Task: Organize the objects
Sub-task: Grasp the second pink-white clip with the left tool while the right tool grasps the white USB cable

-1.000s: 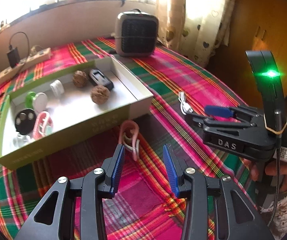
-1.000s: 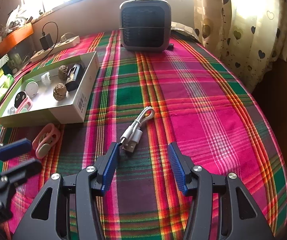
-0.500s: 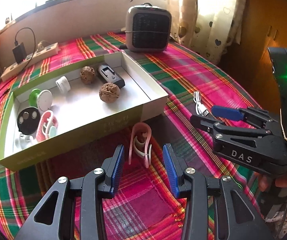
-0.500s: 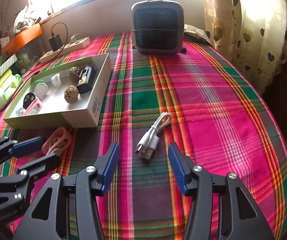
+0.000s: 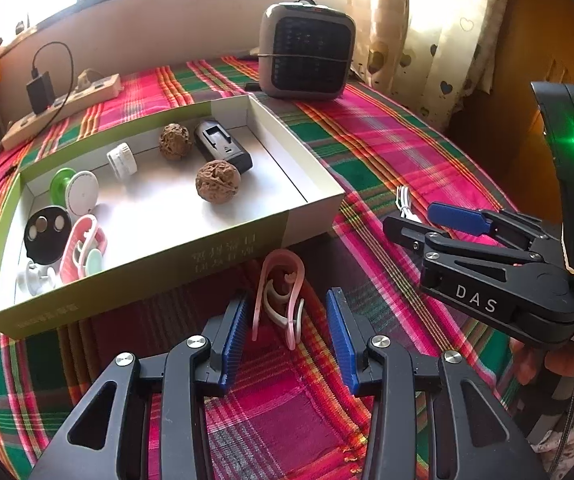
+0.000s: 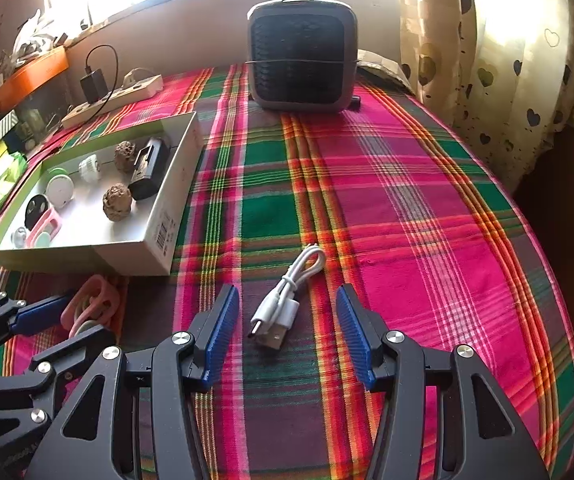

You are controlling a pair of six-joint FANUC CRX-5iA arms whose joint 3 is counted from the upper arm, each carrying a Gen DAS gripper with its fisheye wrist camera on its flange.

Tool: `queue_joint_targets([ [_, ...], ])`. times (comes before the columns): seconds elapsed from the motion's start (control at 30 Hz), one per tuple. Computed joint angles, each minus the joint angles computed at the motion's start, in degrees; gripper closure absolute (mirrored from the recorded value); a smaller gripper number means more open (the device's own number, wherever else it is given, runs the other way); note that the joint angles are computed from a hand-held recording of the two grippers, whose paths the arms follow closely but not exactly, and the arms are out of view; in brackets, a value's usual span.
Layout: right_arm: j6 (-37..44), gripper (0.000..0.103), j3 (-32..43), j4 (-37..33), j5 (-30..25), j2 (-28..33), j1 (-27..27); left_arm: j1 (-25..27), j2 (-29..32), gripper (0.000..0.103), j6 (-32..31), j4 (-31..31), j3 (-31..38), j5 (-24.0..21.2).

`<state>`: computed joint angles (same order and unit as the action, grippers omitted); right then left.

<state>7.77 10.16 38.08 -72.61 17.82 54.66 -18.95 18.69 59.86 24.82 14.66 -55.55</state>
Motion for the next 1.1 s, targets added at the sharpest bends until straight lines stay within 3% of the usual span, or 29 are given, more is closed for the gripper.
queue_joint_targets([
  [0.2,0.33,0.051,-0.09,-0.01,-0.48,-0.09,0.14,-0.14,-0.10,0.065,1.09,-0.58,0.02,0.20],
  [0.53,-0.52,0.069,-1.17,0.45,-0.81,-0.88,0.30,-0.33,-0.29,0.076,3.24,-2.80,0.49,0.57],
  [0.83,-0.55,0.082,-1.59,0.63,-1.03,-1.22,0.50,-0.35,-0.40,0.079,4.25,-3.24,0.54,0.51],
  [1.1,-1.00,0.082,-2.13,0.71,-0.57,-1.63,0.59,-0.18,-0.56,0.081,4.26,-2.78,0.22,0.48],
])
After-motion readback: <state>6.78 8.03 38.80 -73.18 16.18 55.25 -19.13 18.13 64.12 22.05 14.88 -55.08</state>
